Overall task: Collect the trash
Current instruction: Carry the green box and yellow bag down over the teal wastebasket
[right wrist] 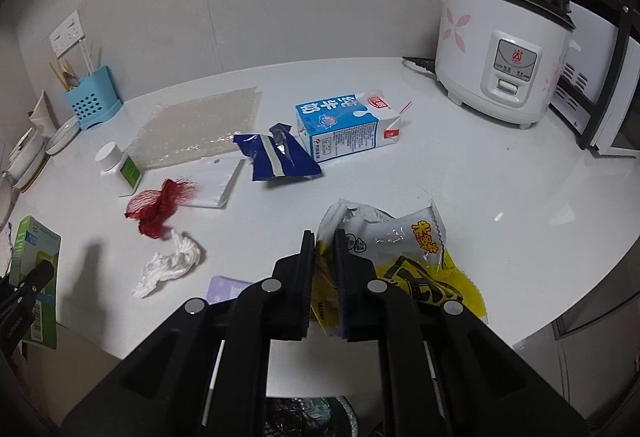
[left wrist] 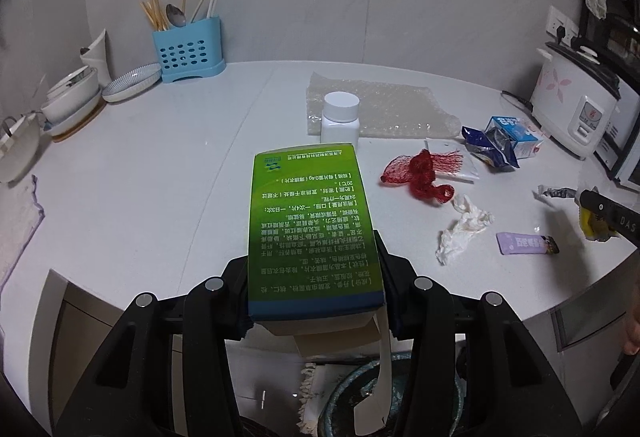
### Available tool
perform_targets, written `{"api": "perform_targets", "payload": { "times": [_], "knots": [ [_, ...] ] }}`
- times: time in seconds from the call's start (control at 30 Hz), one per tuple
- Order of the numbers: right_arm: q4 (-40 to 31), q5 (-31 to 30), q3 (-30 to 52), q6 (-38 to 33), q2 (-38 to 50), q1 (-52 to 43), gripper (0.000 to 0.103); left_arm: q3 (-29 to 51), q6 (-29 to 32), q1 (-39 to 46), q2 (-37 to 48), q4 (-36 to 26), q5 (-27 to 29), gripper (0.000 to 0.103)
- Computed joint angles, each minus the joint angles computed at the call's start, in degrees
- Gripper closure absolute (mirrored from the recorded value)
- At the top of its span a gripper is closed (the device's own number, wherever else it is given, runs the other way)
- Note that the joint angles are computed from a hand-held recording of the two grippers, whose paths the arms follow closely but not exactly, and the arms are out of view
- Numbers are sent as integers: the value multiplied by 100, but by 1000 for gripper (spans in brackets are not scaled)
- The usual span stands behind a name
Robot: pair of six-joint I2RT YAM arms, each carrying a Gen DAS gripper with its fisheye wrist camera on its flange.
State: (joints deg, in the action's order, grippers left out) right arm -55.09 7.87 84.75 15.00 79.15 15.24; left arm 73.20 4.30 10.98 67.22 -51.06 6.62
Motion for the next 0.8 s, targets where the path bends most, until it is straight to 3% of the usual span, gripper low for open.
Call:
{"api": "perform_targets", "payload": {
  "times": [0.2,0.4,0.6,0.8],
  "knots": [
    [220,156,-1078,43,-1441,659,94,-625,100,296,-1067,-246,472,56],
    [117,1012,-1968,529,-2766,2088,94,-1278,242,520,-2286,-569,818,56],
    [-303,2355,-2556,1616,-3588,4148,94,-1898,269,402,-3290,-927,854,56],
    [-622,3713,-3347,3103,-3713,6098,94,-2917,-75,-325,-4154,-910,367,56]
  ]
}}
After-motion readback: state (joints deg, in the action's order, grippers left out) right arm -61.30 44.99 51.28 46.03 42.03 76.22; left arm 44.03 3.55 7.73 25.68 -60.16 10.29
